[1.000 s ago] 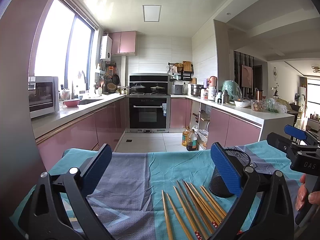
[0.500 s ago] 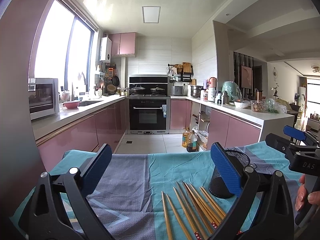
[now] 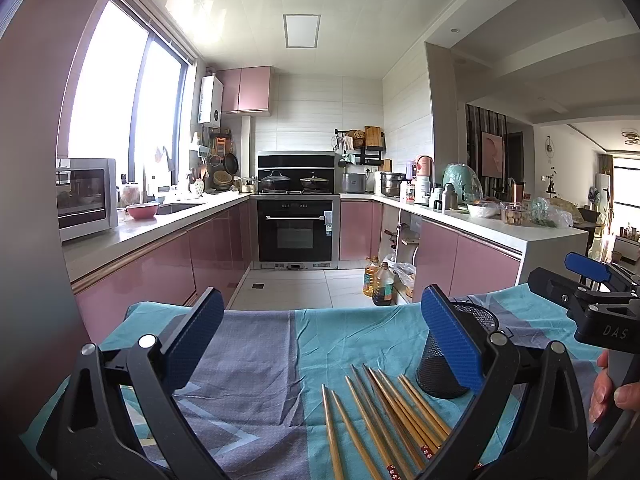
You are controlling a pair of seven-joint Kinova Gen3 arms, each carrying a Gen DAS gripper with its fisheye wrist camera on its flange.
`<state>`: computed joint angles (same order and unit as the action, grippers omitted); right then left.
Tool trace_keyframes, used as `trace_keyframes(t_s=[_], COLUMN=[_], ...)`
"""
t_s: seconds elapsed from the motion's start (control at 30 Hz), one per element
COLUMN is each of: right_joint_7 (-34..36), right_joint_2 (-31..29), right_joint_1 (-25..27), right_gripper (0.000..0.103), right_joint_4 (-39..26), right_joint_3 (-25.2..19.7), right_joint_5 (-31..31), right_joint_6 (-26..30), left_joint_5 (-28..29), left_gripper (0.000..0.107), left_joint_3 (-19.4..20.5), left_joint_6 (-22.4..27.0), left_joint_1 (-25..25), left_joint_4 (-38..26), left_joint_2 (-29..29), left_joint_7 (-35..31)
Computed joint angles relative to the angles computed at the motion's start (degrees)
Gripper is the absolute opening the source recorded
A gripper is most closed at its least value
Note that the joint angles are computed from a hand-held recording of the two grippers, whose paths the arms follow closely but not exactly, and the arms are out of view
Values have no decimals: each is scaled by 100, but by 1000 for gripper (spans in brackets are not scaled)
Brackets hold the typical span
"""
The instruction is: Organize utensils
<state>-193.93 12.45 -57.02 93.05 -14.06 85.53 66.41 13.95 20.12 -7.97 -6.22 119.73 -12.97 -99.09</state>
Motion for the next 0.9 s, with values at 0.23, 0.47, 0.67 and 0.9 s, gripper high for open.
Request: trace_keyframes(t_s=[0.23,0.47,0.67,0.9], right_joint_7=[-17,-24,-12,-58], right_joint_2=[19,15,-20,-39], right_joint_1=[-5,3,33,59], right_gripper=[97,97,97,97], right_joint_4=[-11,-13,16,56], right_joint_3=[10,13,-3,-10], right_joint_5=[28,27,11,36], right_joint_6=[-6,-31,-40,-75], left_joint_5=[-1,13,22,16], left_gripper=[97,97,97,97], left_joint_3=[-39,-46,-63,-105], left_joint_6=[-19,-27,-40,-45], left_joint_1=[35,50,67,115], left_joint_4=[-20,-6,-12,-7], left_joint_2=[14,11,26,28], left_joint_7=[-4,-16,-31,-40])
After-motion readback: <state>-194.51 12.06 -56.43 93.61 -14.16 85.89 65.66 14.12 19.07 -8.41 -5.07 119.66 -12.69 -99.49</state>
